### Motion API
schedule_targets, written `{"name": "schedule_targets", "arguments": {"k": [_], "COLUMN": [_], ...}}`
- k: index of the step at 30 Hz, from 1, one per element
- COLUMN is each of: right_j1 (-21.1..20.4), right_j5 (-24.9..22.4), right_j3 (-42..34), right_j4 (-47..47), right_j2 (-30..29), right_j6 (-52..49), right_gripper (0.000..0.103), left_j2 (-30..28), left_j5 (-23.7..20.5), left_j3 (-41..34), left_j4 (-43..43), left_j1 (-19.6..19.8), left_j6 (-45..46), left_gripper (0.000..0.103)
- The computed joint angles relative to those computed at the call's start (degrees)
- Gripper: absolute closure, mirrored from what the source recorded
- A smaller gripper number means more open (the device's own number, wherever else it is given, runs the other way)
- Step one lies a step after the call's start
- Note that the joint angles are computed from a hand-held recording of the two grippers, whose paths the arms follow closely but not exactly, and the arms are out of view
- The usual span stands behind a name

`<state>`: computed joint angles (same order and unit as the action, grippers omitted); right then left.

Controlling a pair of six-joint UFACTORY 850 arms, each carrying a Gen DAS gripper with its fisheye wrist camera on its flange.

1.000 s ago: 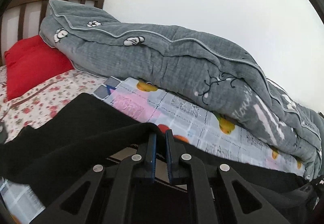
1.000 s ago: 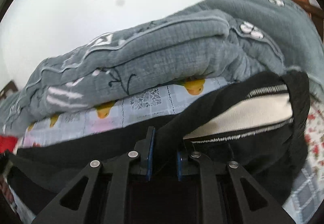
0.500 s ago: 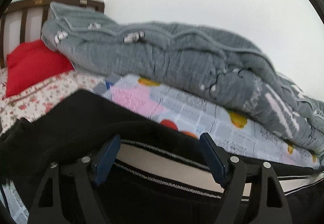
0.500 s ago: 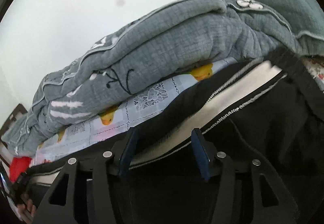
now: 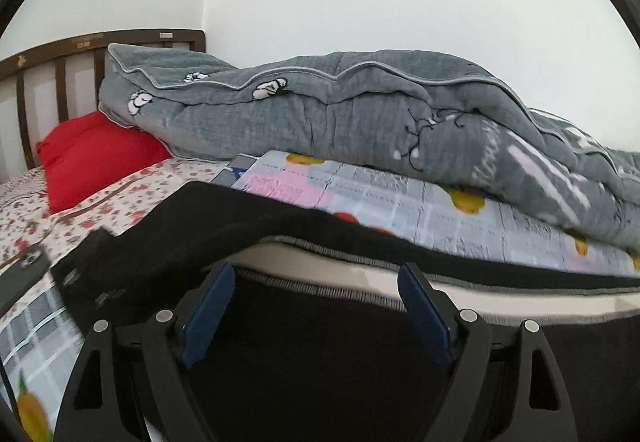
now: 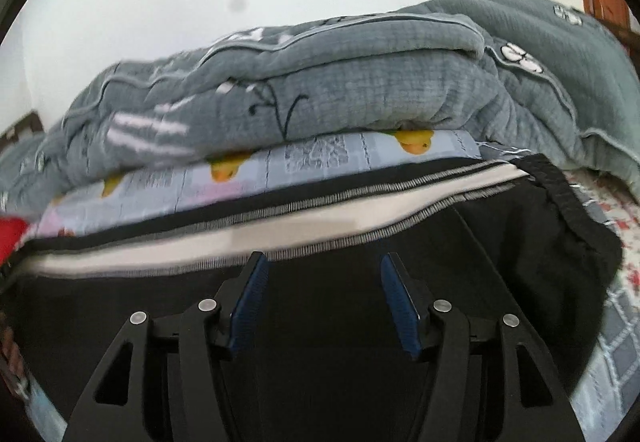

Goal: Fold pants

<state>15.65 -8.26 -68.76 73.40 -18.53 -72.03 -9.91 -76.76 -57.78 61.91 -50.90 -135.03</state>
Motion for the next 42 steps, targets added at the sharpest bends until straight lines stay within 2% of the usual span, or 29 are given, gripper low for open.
{"name": "schedule_targets", "arguments": {"k": [2,4,7,10,12,15,18,22,27,28,31,33,34,36,37,39,40,41,42], "right_j1": [-0.1,-0.3,-1.9,-4.4,-7.2,-11.7,-13.4,-14.9,-14.4,-14.4,-13.6,-13.1,-13.0,-13.0,-13.0,-12.9,-12.8,-12.4,-12.4], "right_j5": [0.4,1.1,1.4,1.1,-1.1,-6.0,-5.7,-11.0,-14.5,-15.7,-17.1,-17.7,-18.4,-20.5,-21.6,-23.5,-23.8,-23.2,-23.4], "right_j3": [2.4,4.7,9.3,13.0,14.9,16.4,17.5,14.7,10.7,9.4,5.9,3.6,2.4,-0.3,-1.5,-4.0,-4.7,-5.2,-5.2], "right_j4": [-10.5,-22.5,-30.6,-31.1,-30.0,-22.2,-20.4,-18.1,-17.1,-16.7,-19.3,-20.5,-20.6,-20.0,-19.5,-19.4,-19.7,-21.3,-21.0], "right_j2": [2.2,4.1,8.0,10.9,12.5,13.3,14.2,12.1,8.3,7.2,3.8,1.8,0.8,-1.5,-2.5,-4.4,-4.9,-5.2,-5.2], "right_j6": [8.5,18.9,25.0,25.0,24.9,18.2,15.4,15.5,18.6,19.1,24.0,26.6,27.7,29.1,29.5,31.3,32.0,33.4,32.6], "right_gripper": [0.045,0.045,0.045,0.044,0.044,0.044,0.044,0.039,0.040,0.041,0.056,0.057,0.057,0.057,0.057,0.058,0.074,0.085,0.087], "left_j2": [0.3,1.5,3.1,4.5,5.5,8.6,11.0,15.3,19.3,19.3,18.5,18.1,17.7,16.9,16.6,17.0,17.6,17.9,18.2], "left_j5": [0.4,4.0,7.2,7.1,6.3,10.1,11.3,16.7,23.2,24.3,26.7,27.5,27.7,27.8,27.7,28.4,29.0,29.2,29.1], "left_j3": [-0.1,0.5,1.9,3.4,4.9,8.9,11.9,15.9,21.0,21.3,21.2,21.1,20.8,19.5,18.9,19.0,19.5,19.7,19.7], "left_j4": [-2.4,-5.9,-10.2,-12.9,-14.7,-16.0,-12.8,-7.3,3.1,4.7,6.8,7.5,7.1,3.2,0.6,-1.5,-0.9,-1.1,-1.5], "left_j1": [-1.2,-1.8,-3.4,-6.6,-9.4,-12.1,-15.1,-14.3,-11.0,-9.8,-6.4,-4.3,-3.3,-1.8,-1.2,-0.5,-0.4,-0.4,-0.6], "left_j6": [1.0,3.1,3.7,1.9,-1.6,-6.9,-14.4,-24.7,-40.2,-41.4,-41.1,-40.8,-40.2,-35.9,-33.4,-31.7,-32.0,-31.4,-30.5], "left_gripper": [0.020,0.020,0.020,0.020,0.020,0.020,0.020,0.022,0.022,0.023,0.027,0.029,0.035,0.053,0.072,0.083,0.087,0.088,0.089]}}
